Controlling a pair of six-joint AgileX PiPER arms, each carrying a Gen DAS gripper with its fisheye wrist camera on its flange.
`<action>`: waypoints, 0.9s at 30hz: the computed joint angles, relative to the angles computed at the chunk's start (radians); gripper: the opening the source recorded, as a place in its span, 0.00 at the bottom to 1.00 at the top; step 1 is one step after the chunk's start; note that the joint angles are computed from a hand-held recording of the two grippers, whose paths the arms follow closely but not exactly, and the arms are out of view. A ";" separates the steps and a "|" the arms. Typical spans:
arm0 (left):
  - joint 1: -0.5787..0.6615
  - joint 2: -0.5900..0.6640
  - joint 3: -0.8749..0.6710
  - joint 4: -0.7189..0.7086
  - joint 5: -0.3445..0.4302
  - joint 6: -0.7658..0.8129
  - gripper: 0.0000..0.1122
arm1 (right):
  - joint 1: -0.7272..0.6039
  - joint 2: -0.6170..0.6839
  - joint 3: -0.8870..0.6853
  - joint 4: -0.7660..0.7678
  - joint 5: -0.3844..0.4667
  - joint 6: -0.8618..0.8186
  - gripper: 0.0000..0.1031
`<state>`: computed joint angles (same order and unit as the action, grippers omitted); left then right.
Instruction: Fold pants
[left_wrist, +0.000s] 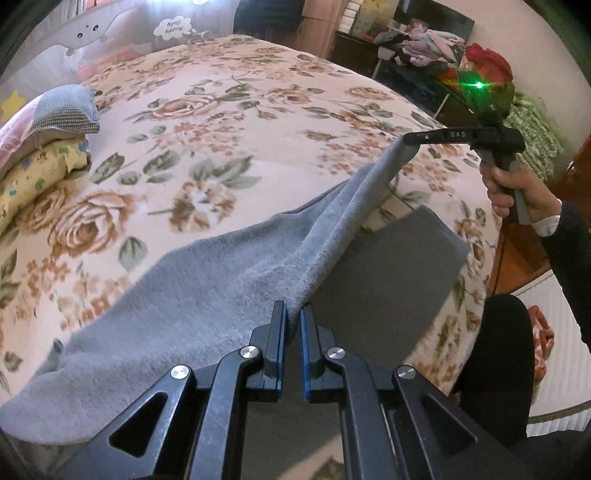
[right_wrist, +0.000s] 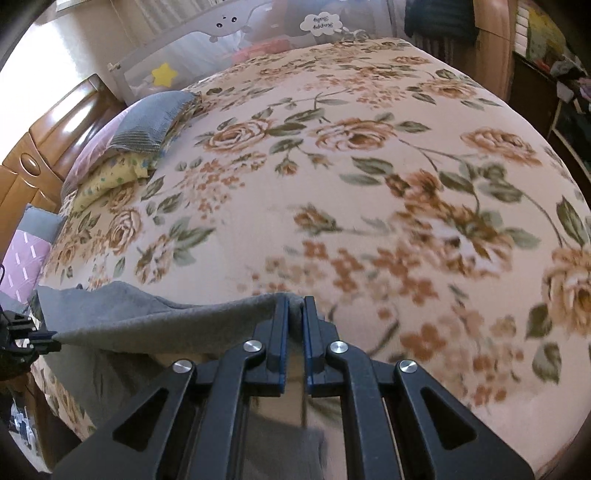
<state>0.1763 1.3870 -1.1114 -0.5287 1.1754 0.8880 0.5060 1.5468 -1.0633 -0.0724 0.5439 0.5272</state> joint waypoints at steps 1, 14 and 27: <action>0.002 -0.025 0.030 -0.007 -0.002 0.003 0.04 | 0.005 -0.021 0.031 0.004 -0.006 0.004 0.07; 0.122 -0.215 0.235 -0.040 0.042 0.076 0.04 | 0.170 -0.240 0.314 -0.111 -0.045 0.245 0.07; 0.182 -0.248 0.333 -0.032 0.026 0.142 0.05 | 0.305 -0.300 0.452 -0.243 -0.077 0.510 0.07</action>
<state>0.3588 1.1393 -0.7779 -0.5604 1.2015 1.0302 0.8105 1.2465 -0.6108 -0.3158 0.4671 1.0370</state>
